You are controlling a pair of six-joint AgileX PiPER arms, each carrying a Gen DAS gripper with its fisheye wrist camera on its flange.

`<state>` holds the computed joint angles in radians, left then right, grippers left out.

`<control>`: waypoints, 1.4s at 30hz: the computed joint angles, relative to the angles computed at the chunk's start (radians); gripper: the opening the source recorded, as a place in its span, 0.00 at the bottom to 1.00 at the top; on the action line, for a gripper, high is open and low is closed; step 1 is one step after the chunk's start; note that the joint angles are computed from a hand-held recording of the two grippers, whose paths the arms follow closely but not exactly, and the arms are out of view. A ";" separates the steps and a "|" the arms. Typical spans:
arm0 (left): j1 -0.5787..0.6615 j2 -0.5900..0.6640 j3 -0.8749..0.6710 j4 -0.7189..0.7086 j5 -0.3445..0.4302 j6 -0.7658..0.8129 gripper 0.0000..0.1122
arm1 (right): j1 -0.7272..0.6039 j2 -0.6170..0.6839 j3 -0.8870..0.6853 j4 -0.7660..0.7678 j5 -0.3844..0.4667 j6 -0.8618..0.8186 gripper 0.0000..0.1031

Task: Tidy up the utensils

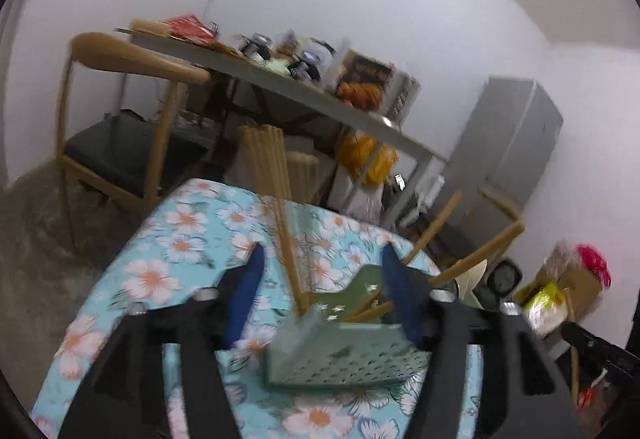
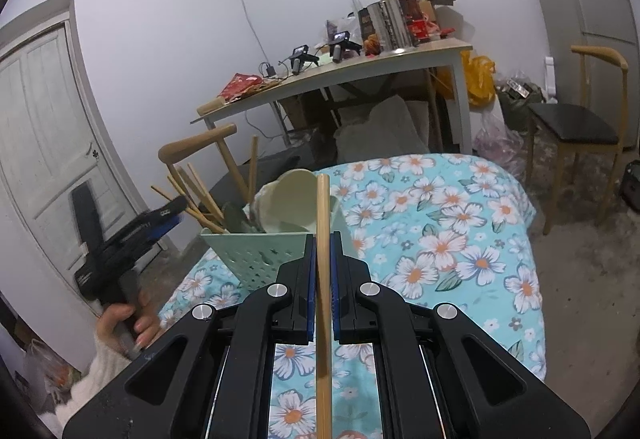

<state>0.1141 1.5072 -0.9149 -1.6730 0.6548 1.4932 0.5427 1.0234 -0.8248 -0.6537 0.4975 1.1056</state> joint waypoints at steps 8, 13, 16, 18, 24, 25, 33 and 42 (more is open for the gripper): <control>0.406 -0.067 0.210 -0.027 0.288 0.024 0.63 | 0.054 0.134 -0.179 0.036 0.014 -0.030 0.05; 0.453 0.069 0.156 0.035 0.296 -0.067 0.62 | 0.114 0.311 -0.443 -0.138 0.041 0.081 0.05; 0.470 0.104 0.138 0.064 0.328 -0.110 0.62 | 0.141 0.450 -0.637 -0.205 0.087 0.087 0.05; 0.492 0.104 0.139 0.083 0.359 -0.116 0.62 | 0.154 0.569 -0.801 -0.226 0.129 0.069 0.05; 0.510 0.095 0.126 0.097 0.380 -0.107 0.62 | 0.168 0.845 -1.149 -0.274 0.202 -0.001 0.05; 0.517 0.108 0.117 0.107 0.389 -0.120 0.62 | 0.168 0.874 -1.185 -0.271 0.221 -0.023 0.05; 0.559 0.153 0.080 0.150 0.435 -0.167 0.62 | 0.227 0.910 -1.128 -0.530 0.286 0.122 0.05; 0.538 0.143 0.089 0.153 0.409 -0.173 0.62 | 0.280 0.855 -1.041 -0.586 0.320 0.087 0.05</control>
<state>0.6524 1.6498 -0.8258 -1.5198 1.0643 1.3198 0.8229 1.8787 -1.8658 -1.2400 0.8173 1.1924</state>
